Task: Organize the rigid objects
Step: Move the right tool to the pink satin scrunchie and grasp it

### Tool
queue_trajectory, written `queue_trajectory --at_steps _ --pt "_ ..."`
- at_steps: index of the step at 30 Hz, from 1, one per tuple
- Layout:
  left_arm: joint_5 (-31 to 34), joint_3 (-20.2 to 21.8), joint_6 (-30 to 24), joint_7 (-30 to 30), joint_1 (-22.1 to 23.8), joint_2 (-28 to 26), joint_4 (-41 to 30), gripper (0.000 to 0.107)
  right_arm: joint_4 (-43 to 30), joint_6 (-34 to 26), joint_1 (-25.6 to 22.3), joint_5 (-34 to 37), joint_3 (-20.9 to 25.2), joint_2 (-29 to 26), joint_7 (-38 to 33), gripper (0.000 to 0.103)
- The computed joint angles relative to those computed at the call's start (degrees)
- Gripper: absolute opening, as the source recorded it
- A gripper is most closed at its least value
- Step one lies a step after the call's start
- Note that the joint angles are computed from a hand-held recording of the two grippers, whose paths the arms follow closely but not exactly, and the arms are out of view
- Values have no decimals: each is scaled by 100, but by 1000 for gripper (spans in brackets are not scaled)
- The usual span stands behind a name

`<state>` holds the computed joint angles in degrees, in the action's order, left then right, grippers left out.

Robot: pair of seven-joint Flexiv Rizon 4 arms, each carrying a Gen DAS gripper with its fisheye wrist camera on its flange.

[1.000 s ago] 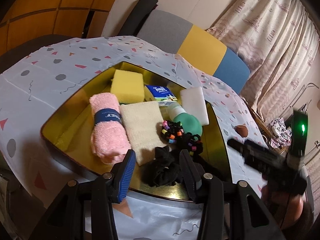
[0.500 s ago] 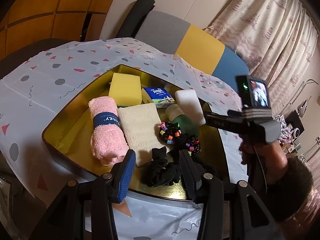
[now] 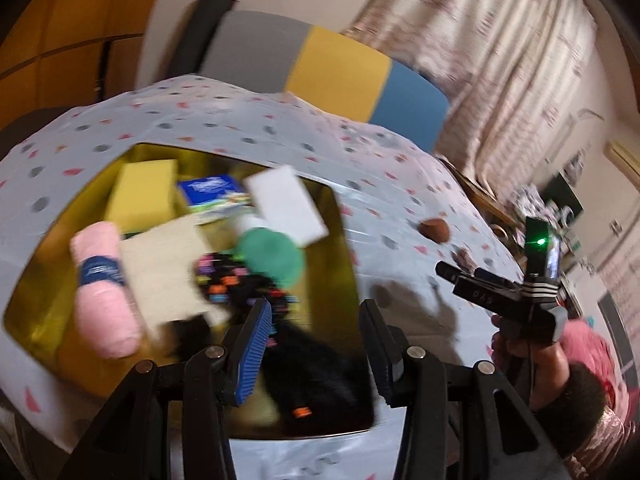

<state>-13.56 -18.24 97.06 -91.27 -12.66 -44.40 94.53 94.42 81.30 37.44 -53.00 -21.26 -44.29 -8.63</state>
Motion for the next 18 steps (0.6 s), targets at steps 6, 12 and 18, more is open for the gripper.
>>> queue_trajectory --at_steps 6,12,18 --pt "-28 -24 -672 353 -256 -233 -671 46 689 366 40 -284 -795 204 573 93" --pt "-233 163 -1258 507 -605 -450 -1285 46 259 379 -514 282 -716 -58 383 93" --pt "-263 471 -1745 561 -947 -627 -1798 47 -603 207 -1393 1291 264 -574 -406 85"
